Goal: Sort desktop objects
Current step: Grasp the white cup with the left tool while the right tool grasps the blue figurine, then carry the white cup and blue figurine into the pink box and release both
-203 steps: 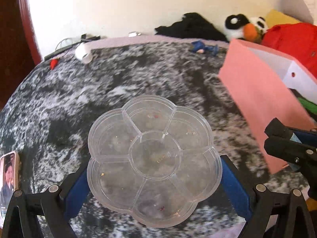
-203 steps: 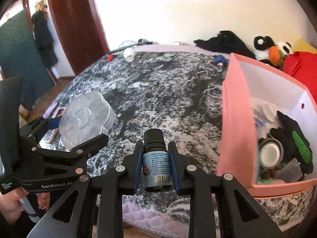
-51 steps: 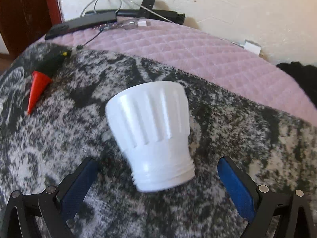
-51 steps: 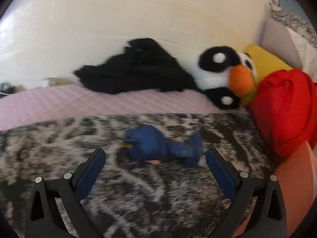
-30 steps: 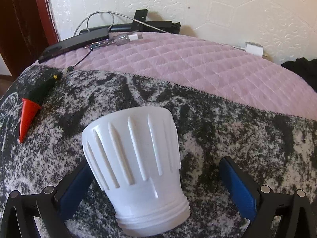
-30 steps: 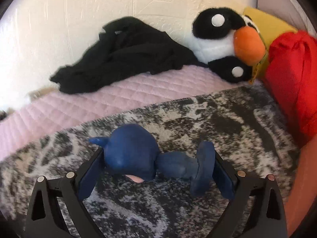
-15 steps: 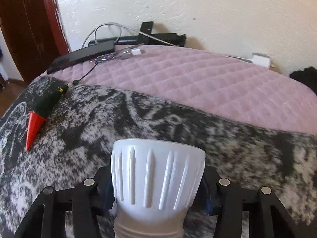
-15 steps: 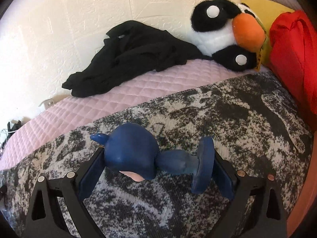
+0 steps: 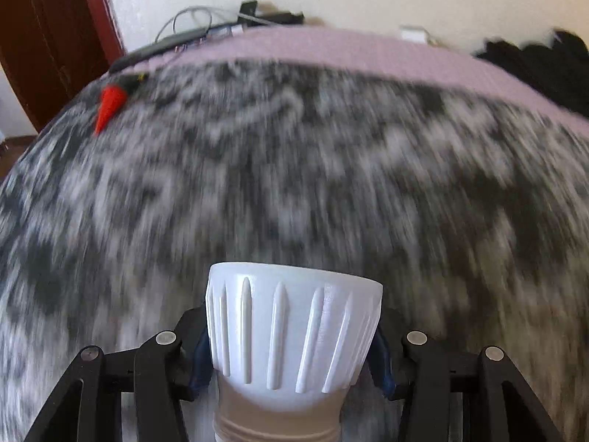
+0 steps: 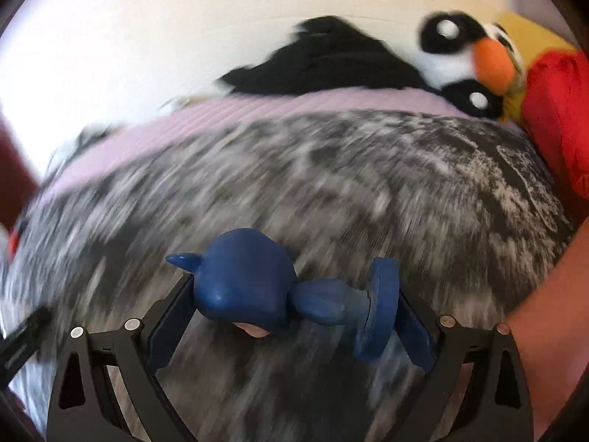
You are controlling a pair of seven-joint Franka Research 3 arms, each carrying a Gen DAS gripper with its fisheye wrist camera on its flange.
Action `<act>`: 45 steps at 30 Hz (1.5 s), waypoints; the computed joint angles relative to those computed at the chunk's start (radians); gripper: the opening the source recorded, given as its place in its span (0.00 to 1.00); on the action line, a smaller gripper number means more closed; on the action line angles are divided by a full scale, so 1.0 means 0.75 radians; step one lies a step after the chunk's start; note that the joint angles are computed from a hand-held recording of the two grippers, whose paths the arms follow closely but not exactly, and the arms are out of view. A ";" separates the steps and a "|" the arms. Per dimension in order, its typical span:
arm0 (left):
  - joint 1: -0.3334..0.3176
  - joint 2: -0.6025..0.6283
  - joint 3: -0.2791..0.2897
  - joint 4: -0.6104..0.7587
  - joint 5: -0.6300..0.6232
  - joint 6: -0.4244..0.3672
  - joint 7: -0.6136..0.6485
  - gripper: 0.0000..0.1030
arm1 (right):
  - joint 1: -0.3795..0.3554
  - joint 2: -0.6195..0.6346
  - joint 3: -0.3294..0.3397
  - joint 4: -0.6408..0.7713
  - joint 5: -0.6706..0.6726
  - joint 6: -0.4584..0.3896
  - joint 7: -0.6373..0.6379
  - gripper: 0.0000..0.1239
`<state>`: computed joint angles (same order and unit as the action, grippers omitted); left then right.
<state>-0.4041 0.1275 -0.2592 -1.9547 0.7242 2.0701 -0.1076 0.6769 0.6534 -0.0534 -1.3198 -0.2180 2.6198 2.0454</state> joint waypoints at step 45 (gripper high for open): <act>-1.087 0.513 -0.145 1.213 0.398 -0.933 -0.002 0.55 | -0.355 -2.556 0.270 -1.973 0.454 -0.417 -0.464 0.79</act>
